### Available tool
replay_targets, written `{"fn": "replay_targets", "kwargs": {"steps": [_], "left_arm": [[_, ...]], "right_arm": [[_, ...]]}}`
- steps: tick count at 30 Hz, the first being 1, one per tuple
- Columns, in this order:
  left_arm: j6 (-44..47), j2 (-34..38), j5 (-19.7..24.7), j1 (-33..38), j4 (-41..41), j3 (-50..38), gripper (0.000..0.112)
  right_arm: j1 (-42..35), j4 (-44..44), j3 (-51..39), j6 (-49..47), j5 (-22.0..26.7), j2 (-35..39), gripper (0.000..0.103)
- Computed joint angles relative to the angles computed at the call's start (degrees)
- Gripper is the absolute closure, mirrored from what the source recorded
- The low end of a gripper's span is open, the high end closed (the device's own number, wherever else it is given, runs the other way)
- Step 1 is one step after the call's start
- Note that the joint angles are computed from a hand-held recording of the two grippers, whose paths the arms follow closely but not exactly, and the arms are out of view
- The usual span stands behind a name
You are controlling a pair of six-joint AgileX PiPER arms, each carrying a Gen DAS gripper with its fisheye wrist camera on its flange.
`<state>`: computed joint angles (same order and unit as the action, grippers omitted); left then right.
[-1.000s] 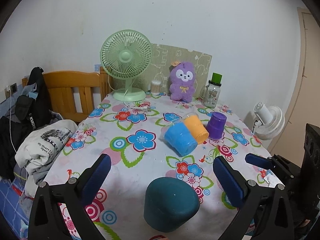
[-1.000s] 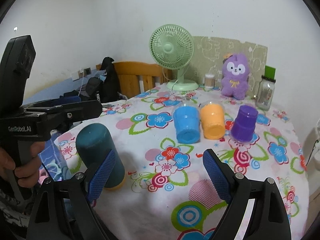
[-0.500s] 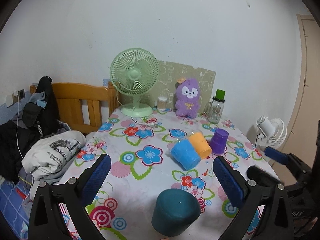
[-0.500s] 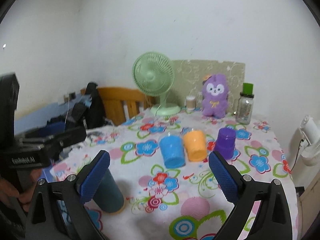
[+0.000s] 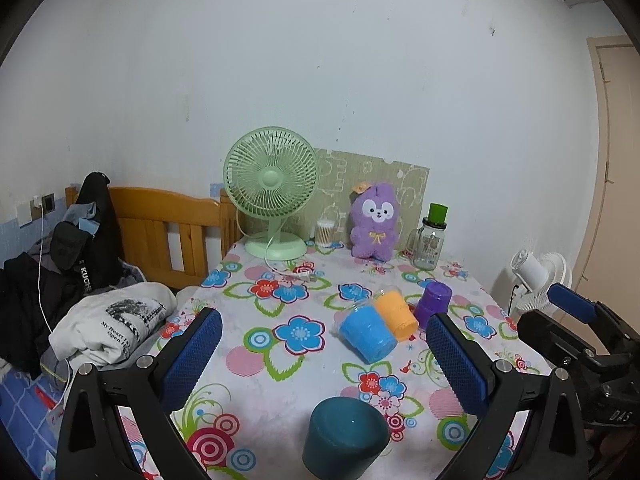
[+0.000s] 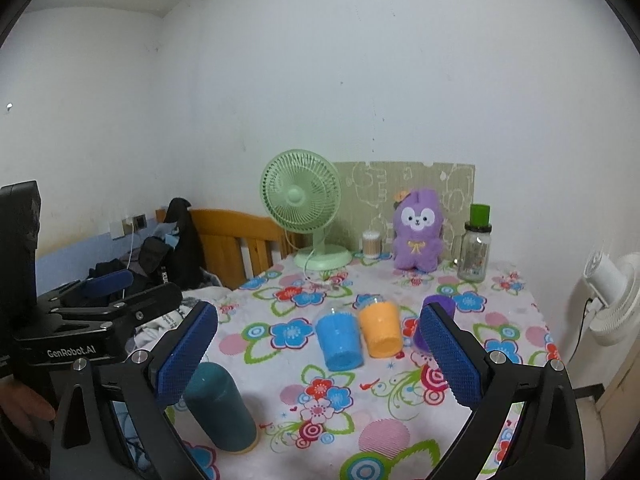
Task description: Flip cup upside down
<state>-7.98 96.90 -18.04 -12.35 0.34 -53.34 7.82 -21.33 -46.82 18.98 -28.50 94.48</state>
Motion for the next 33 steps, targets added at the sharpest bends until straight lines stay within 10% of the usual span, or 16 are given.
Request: {"fn": "replay_targets", "kwargs": {"steps": [33], "left_arm": [[0.22, -0.69, 0.48, 0.36, -0.08, 0.12, 0.009]], "right_arm": [[2.03, 0.6, -0.72, -1.45, 1.21, 0.43, 0.0]]}}
